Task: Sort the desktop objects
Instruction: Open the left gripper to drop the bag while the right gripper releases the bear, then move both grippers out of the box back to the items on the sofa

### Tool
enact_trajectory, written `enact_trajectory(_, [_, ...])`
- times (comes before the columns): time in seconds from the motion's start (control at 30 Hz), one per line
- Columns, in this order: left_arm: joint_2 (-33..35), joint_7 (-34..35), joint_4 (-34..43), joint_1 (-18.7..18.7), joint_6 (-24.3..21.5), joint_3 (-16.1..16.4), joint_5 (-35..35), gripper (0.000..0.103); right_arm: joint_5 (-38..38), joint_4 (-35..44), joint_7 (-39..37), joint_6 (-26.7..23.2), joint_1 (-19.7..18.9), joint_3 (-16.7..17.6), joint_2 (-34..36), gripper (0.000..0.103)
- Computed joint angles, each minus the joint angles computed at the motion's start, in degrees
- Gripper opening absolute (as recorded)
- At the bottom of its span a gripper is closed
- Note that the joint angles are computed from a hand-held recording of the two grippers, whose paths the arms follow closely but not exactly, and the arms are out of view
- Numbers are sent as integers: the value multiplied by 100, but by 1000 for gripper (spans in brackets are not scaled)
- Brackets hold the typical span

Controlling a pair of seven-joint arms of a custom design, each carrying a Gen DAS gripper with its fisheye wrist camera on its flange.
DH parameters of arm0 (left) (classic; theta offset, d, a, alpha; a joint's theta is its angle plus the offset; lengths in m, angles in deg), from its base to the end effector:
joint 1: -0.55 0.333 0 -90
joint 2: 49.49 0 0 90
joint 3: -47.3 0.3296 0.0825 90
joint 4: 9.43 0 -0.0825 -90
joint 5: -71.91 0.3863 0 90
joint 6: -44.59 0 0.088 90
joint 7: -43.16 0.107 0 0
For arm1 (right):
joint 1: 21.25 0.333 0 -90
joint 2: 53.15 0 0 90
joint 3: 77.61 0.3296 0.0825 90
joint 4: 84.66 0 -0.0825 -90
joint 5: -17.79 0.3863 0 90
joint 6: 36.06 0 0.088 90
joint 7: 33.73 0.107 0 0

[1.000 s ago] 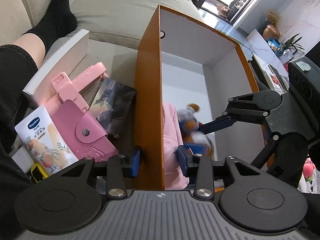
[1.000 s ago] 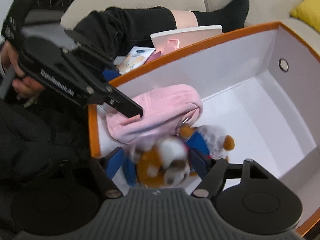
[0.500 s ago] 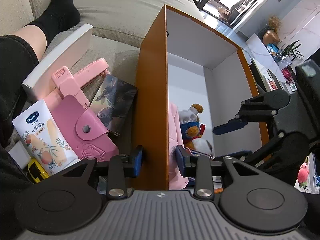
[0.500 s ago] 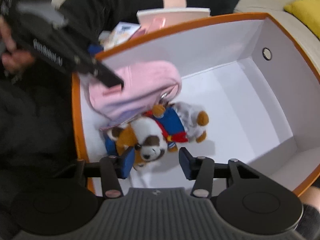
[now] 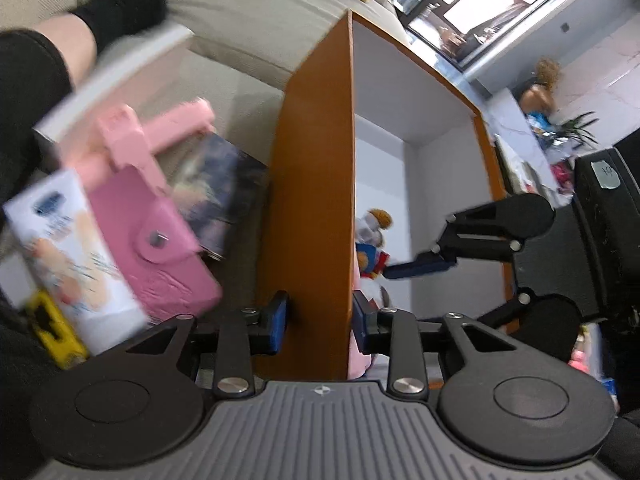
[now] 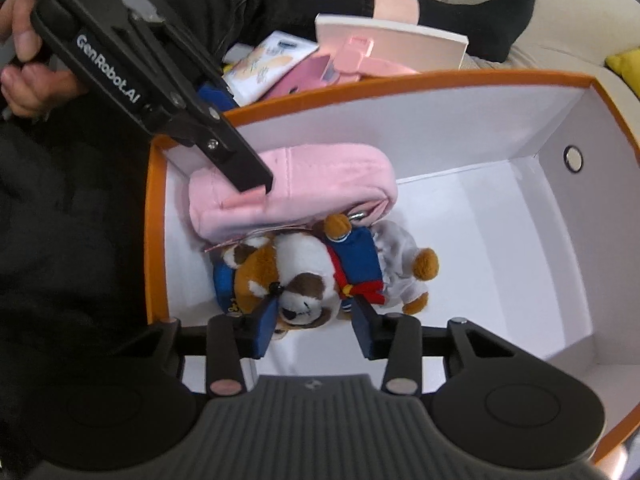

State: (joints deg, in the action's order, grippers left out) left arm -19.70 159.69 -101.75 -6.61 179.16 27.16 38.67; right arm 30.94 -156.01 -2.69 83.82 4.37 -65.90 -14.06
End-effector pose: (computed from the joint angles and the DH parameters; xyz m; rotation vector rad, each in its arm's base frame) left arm 0.6496 -0.3004 0.3790 1.3874 -2.3527 0.8407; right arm 0.6284 0.4395 0.3981 -2.7667 0.0613 0.0581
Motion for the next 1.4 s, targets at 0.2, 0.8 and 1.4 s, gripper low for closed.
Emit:
enact_trajectory(0.2, [67,79,-5,-111,32,-108,-87,36,-182,-189,109,-168,-70,-137,-153,43])
enact_trajectory(0.8, [68,226,-28,-115,390,-218,-133,37,32,-732,66,325,-263,-79,-495,37])
enact_trajectory(1.4, [-709,1607,-900,208,1491,-366,-1376,50,206,-2149,254,2195,-273,4,-1481,51])
